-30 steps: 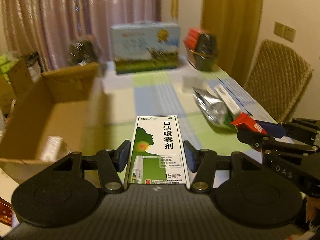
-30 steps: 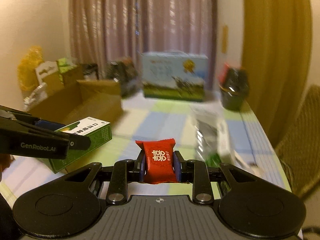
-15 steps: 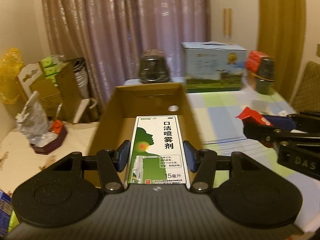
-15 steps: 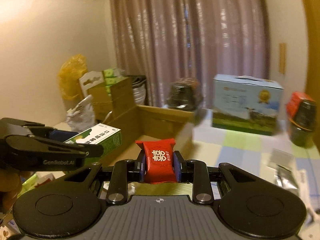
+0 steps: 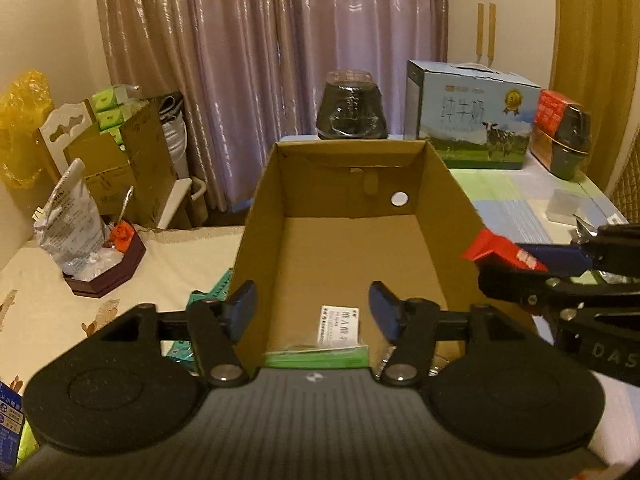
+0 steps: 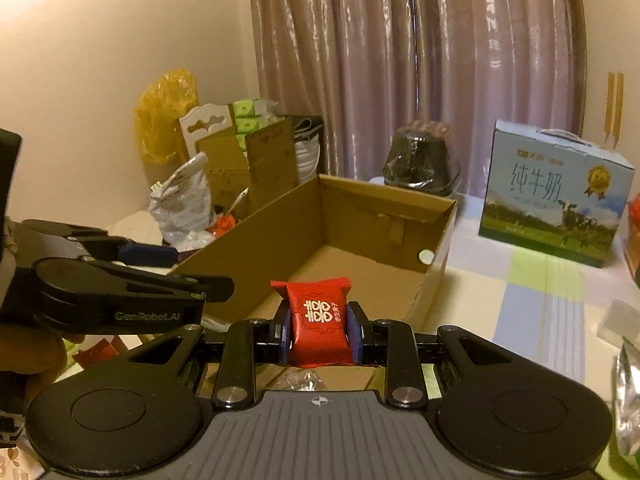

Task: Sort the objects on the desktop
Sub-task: 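Open both tools to drop the items into the cardboard box, then swing both open tools back from the cardboard box to the table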

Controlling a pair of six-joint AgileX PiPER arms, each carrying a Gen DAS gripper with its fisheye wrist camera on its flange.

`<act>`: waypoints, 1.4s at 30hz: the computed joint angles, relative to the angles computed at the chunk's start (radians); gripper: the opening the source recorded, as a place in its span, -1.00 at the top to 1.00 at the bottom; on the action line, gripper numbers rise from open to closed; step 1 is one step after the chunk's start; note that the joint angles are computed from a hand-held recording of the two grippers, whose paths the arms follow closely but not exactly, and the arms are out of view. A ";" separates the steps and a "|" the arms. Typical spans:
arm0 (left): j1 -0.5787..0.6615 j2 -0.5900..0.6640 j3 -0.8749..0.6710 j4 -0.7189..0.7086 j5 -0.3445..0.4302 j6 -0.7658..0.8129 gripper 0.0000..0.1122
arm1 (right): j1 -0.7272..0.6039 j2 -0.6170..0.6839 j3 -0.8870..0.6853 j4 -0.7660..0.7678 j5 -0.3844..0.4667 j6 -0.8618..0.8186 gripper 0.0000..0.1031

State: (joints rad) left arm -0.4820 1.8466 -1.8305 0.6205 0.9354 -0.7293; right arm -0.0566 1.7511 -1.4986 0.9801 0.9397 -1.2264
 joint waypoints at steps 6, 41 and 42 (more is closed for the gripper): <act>-0.001 -0.064 0.081 0.051 -0.031 -0.090 -0.10 | 0.019 0.027 -0.015 -0.002 0.017 0.019 0.51; -0.393 0.307 -0.555 -0.064 0.172 -0.055 -0.39 | -0.842 0.113 -0.141 -0.019 0.249 -0.024 -0.63; -0.400 0.336 -0.598 -0.076 0.189 -0.044 -0.39 | -0.852 0.121 -0.152 -0.020 0.250 -0.018 -0.64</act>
